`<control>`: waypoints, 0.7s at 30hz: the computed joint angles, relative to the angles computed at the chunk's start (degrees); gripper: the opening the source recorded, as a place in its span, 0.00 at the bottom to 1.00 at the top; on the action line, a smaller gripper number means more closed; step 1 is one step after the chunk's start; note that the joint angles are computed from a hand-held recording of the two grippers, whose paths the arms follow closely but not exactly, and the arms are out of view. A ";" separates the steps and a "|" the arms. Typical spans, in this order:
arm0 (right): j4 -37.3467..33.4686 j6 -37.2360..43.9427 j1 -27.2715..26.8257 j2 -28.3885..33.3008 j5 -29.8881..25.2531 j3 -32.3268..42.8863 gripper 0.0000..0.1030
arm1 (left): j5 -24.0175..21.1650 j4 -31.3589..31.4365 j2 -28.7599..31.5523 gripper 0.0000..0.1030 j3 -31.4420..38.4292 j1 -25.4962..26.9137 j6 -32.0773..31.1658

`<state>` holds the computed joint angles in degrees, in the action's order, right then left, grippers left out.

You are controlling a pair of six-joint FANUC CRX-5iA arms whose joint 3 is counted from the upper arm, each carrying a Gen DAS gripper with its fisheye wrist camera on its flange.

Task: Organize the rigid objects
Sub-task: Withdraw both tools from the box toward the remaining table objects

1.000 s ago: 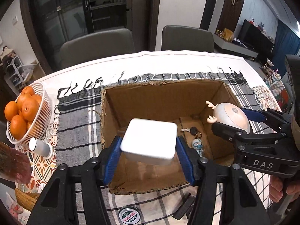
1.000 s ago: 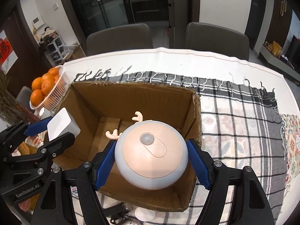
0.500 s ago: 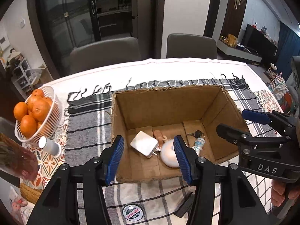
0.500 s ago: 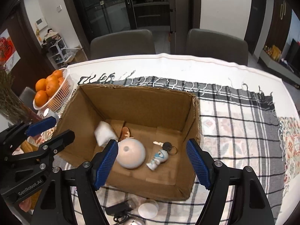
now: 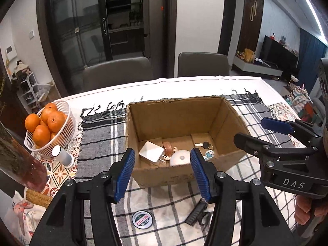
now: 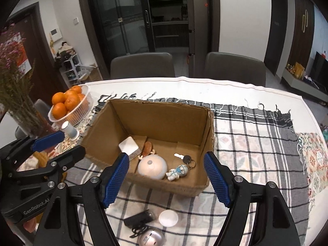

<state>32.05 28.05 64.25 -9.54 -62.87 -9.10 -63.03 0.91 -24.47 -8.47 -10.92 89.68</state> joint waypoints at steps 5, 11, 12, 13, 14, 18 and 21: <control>1.25 -1.80 2.51 -2.39 -0.49 -2.00 0.74 | 0.23 0.65 -3.28 0.54 -2.32 0.07 -0.37; 1.49 -3.76 5.47 -3.61 -1.25 -3.44 0.74 | 0.15 0.65 -7.53 0.54 -5.49 0.64 0.15; 1.52 -4.06 5.79 -3.67 -1.35 -3.63 0.74 | 0.08 0.34 -8.25 0.54 -6.01 0.63 0.45; 1.38 -4.30 6.18 -3.73 -1.39 -3.84 0.74 | -0.08 0.84 -8.88 0.55 -6.67 1.16 -0.13; 1.12 -4.21 6.48 -3.78 -1.33 -3.98 0.74 | -0.23 1.29 -9.41 0.55 -7.23 1.59 -0.55; -0.28 -4.52 7.53 -3.01 -2.00 -3.76 0.74 | -1.30 1.48 -11.14 0.56 -8.94 3.23 -0.64; -2.06 -4.00 7.63 -2.14 -2.67 -2.96 0.74 | -2.32 2.49 -12.16 0.56 -10.25 4.94 -1.78</control>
